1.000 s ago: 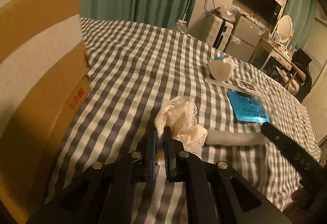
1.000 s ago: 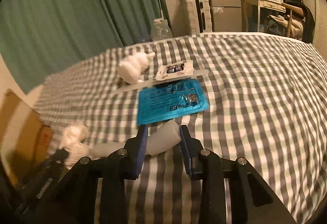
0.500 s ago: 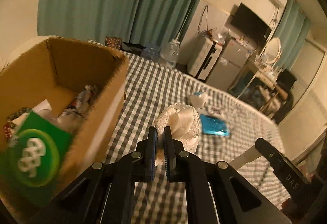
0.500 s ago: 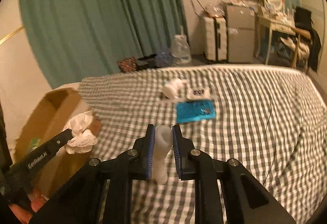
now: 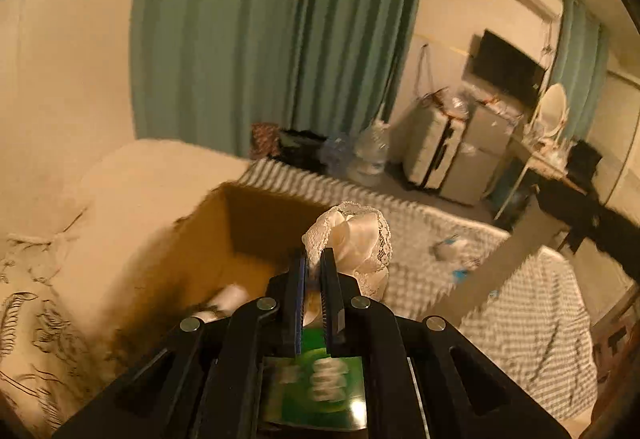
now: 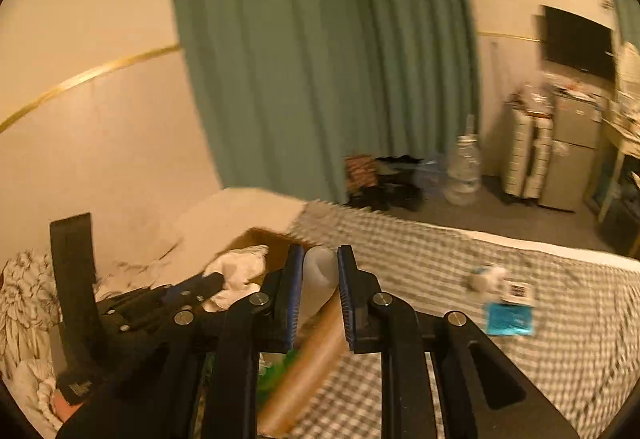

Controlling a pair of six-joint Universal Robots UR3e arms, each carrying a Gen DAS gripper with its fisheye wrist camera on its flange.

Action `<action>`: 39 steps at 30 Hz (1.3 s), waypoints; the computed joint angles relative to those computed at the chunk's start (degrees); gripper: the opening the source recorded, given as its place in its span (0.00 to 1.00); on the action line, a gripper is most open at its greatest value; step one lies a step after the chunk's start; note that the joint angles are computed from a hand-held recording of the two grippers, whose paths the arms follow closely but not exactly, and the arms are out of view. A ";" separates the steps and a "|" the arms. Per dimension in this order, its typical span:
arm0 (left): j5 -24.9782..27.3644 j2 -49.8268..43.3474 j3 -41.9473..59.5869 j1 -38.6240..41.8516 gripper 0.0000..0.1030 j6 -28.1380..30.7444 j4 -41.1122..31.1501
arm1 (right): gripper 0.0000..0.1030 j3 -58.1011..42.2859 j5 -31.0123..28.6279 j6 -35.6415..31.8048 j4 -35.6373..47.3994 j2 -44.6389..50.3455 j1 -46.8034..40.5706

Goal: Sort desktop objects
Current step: 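Carry the cloth and roll to the cardboard box and release both, then grasp the white figurine with the left tool while the right grasps the red-white sachet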

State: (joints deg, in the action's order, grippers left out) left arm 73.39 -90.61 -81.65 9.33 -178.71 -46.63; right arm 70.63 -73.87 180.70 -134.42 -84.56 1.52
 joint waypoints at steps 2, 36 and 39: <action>0.12 -0.06 -1.43 2.58 0.06 1.71 -1.54 | 0.16 -5.99 -3.32 1.25 0.68 7.00 4.63; 21.24 -18.35 13.76 -26.72 1.00 -9.42 -2.63 | 0.92 51.00 5.52 -15.88 -12.19 -25.60 -47.89; 23.06 -29.07 24.46 -30.28 1.00 -9.35 -3.71 | 0.92 51.23 5.58 -15.81 -20.55 -18.15 -46.30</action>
